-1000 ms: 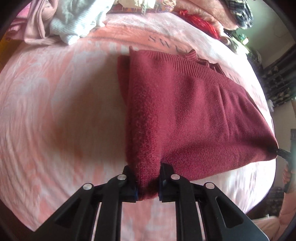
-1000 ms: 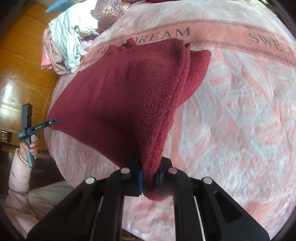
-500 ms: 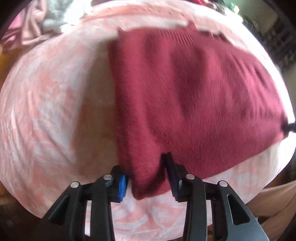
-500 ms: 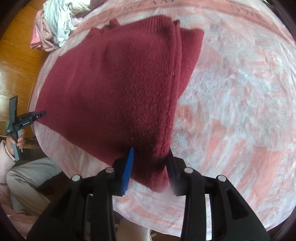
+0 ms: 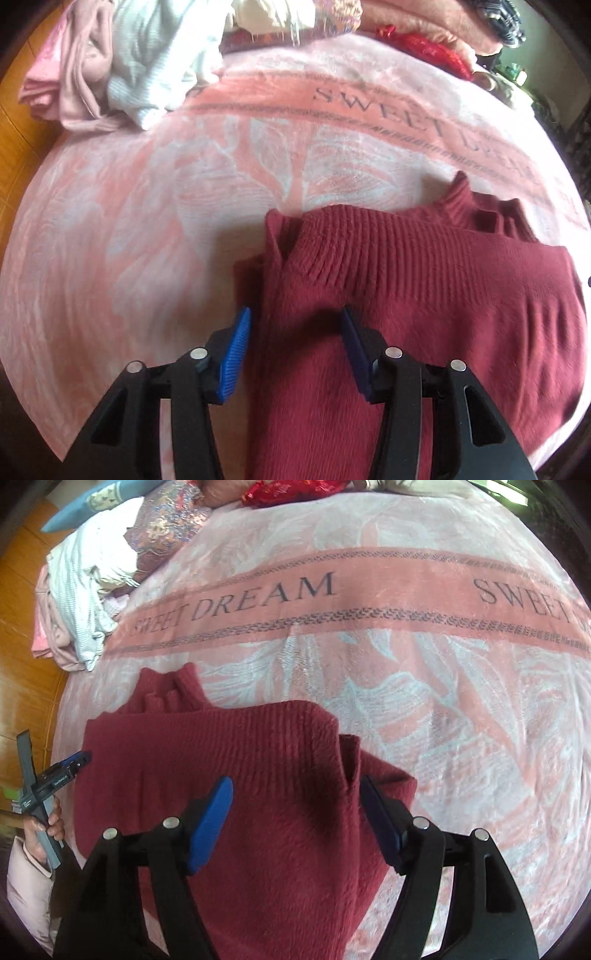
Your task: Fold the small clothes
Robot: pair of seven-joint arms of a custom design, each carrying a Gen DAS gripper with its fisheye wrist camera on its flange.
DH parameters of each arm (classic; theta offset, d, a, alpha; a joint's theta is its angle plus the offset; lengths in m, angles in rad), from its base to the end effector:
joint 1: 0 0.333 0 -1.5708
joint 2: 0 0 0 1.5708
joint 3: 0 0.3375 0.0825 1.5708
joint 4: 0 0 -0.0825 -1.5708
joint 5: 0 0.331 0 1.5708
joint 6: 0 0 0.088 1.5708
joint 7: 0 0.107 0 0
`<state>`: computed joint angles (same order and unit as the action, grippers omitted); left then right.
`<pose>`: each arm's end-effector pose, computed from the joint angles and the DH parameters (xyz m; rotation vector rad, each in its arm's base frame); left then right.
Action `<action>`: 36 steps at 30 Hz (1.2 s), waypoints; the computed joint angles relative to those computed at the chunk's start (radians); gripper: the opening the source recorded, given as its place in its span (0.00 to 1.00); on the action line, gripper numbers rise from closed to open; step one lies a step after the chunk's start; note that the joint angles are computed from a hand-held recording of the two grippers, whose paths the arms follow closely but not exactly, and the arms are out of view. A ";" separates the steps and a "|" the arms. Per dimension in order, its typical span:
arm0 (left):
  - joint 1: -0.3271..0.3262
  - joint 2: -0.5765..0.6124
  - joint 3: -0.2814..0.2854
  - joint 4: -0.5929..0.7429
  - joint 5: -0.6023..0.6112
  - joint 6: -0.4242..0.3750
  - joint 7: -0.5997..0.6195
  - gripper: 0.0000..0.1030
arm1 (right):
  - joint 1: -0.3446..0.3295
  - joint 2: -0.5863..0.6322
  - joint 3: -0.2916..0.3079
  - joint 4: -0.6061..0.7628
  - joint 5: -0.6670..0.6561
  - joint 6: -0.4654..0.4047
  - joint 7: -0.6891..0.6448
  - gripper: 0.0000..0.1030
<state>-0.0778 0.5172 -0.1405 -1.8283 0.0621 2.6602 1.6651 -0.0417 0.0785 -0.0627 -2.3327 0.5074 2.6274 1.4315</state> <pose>0.6364 -0.1303 0.3413 -1.6969 2.3841 -0.3825 0.4938 -0.0631 0.3840 -1.5589 2.3060 0.0168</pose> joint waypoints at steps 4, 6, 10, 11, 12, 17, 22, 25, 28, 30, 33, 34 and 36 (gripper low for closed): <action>0.019 0.044 -0.026 0.035 -0.038 0.014 0.011 0.38 | -0.040 0.074 0.012 0.040 0.143 -0.022 -0.111 0.53; 0.031 0.057 -0.038 0.065 -0.066 -0.011 0.020 0.34 | -0.048 0.073 0.027 0.038 0.199 -0.020 -0.167 0.05; 0.035 0.078 -0.050 0.110 -0.112 -0.044 0.012 0.25 | -0.050 0.024 0.024 0.017 0.247 0.008 -0.257 0.05; 0.039 0.076 -0.058 0.110 -0.123 -0.035 0.020 0.25 | -0.051 0.003 0.018 0.010 0.265 0.017 -0.275 0.05; 0.033 0.071 -0.055 0.106 -0.121 -0.022 0.021 0.24 | -0.054 -0.011 0.008 0.008 0.276 0.014 -0.282 0.05; -0.069 0.099 0.043 0.099 -0.003 0.050 -0.061 0.25 | -0.037 0.041 -0.015 -0.004 0.184 0.051 -0.186 0.05; -0.103 0.085 0.079 0.064 0.093 0.103 -0.119 0.25 | -0.037 0.051 0.000 -0.025 0.128 0.087 -0.143 0.12; -0.039 0.051 0.011 0.060 0.025 0.042 -0.105 0.25 | -0.027 -0.020 -0.008 -0.057 0.059 0.088 -0.066 0.28; -0.010 -0.026 -0.024 -0.008 -0.022 0.023 -0.089 0.27 | -0.018 -0.113 -0.014 -0.096 0.017 0.051 -0.013 0.28; 0.009 -0.107 -0.047 -0.101 -0.056 0.063 -0.067 0.44 | -0.008 -0.184 -0.016 -0.136 -0.058 0.019 0.069 0.36; 0.021 -0.219 -0.070 -0.234 -0.088 0.131 -0.008 0.60 | 0.007 -0.312 -0.015 -0.228 -0.100 -0.026 0.155 0.43; 0.019 -0.256 -0.070 -0.277 -0.095 0.144 0.004 0.65 | 0.011 -0.342 -0.007 -0.251 -0.126 -0.049 0.196 0.43; 0.040 -0.328 -0.100 -0.360 -0.168 0.156 0.074 0.67 | 0.025 -0.409 -0.002 -0.307 -0.158 -0.073 0.243 0.45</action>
